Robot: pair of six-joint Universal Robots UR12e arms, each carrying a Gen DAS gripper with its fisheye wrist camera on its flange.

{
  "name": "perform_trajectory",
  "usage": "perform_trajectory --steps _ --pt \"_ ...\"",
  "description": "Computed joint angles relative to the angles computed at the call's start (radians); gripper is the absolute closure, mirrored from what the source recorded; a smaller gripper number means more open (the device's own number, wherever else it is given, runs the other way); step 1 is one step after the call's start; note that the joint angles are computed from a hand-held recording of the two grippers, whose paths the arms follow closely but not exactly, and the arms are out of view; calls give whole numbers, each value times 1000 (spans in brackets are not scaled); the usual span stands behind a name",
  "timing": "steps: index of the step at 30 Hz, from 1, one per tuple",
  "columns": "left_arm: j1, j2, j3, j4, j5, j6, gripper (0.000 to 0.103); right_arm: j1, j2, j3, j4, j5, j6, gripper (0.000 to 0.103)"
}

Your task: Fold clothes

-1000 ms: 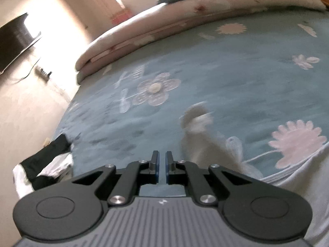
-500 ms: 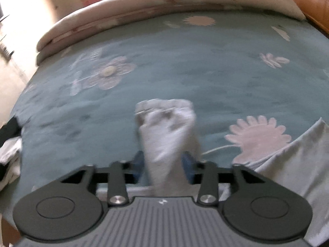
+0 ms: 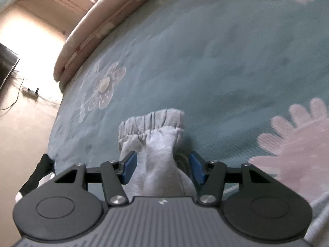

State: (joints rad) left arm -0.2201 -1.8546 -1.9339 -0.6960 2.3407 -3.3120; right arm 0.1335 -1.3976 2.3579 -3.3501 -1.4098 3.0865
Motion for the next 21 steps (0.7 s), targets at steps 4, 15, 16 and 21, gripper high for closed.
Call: perform_trajectory --steps 4,15,16,21 --pt "20 28 -13 -4 -33 -51 98 -3 -2 -1 5 7 -4 0" --pt "58 219 -147 145 -95 24 100 5 -3 -2 6 -5 3 0" --pt "62 241 -161 152 -100 26 100 6 -3 -1 5 -6 5 0" --pt "89 344 -234 166 -127 20 100 10 -1 2 -8 -17 13 0"
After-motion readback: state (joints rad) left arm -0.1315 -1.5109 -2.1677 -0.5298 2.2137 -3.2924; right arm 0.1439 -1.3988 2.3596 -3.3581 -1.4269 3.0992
